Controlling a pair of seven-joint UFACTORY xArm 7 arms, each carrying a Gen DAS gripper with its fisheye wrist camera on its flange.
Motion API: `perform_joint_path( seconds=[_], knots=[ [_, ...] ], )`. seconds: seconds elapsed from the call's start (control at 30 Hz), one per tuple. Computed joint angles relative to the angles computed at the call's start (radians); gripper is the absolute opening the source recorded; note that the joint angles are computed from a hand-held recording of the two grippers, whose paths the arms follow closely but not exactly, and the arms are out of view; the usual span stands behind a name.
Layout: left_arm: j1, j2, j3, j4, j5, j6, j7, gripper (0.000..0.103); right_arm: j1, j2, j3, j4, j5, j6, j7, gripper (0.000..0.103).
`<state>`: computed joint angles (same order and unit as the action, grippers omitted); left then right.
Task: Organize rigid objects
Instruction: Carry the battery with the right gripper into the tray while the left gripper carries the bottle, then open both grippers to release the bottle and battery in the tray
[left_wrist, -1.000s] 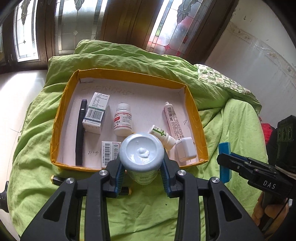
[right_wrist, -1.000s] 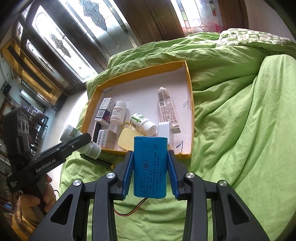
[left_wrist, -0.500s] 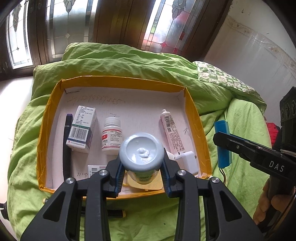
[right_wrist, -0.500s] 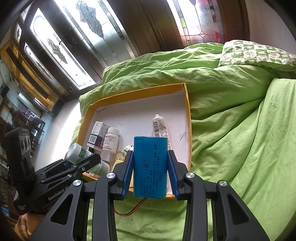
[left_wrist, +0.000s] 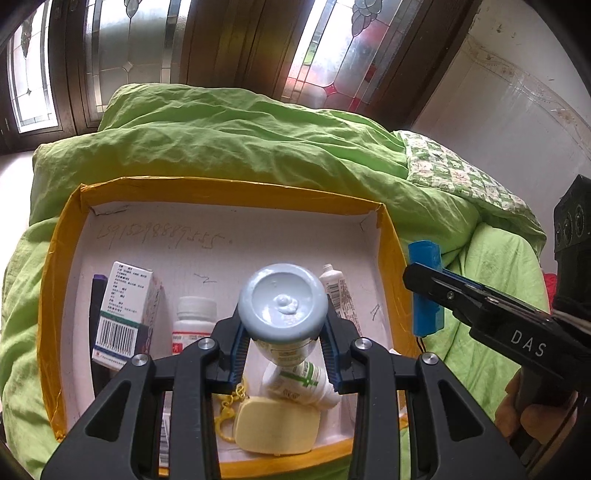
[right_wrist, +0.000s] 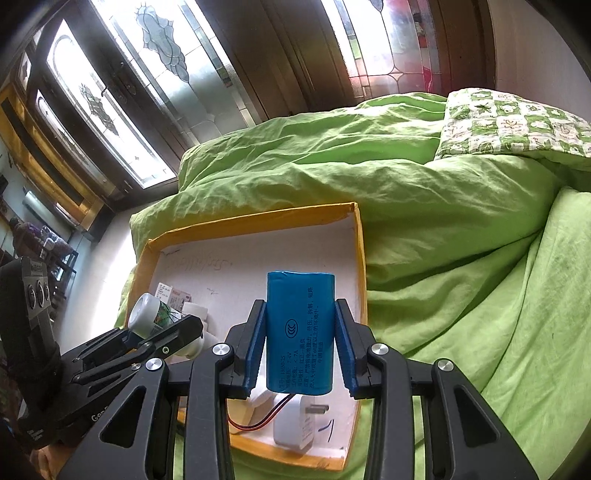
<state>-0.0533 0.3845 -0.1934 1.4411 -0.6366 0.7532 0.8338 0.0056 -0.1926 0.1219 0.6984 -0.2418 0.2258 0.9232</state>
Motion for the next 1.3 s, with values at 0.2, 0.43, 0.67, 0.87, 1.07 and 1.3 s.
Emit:
perform_joint_path(
  seconds=[0.2, 0.43, 0.67, 0.87, 1.07, 1.3],
  knots=[
    [-0.037, 0.089, 0.007, 0.084, 0.091, -0.022, -0.08, 0.032, -0.02, 0.112, -0.024, 0.089, -0.082, 0.012, -0.001, 0.032],
    [-0.031, 0.181, -0.005, 0.2, 0.14, 0.011, -0.158, 0.032, 0.024, 0.23, -0.082, 0.186, -0.195, 0.057, 0.003, 0.032],
    [-0.05, 0.268, 0.015, 0.309, 0.234, 0.003, -0.27, 0.032, 0.086, 0.305, -0.139, 0.247, -0.31, 0.087, 0.042, 0.032],
    [-0.029, 0.313, -0.001, 0.365, 0.261, 0.015, -0.299, 0.032, 0.117, 0.337, -0.173, 0.269, -0.401, 0.069, 0.099, 0.032],
    [0.005, 0.29, -0.02, 0.351, 0.216, 0.03, -0.297, 0.06, 0.142, 0.299, -0.211, 0.248, -0.603, 0.027, 0.295, 0.051],
    [0.102, 0.145, -0.045, 0.219, 0.097, 0.099, -0.138, 0.063, 0.075, 0.158, -0.136, 0.152, -0.579, -0.019, 0.346, 0.067]
  ],
)
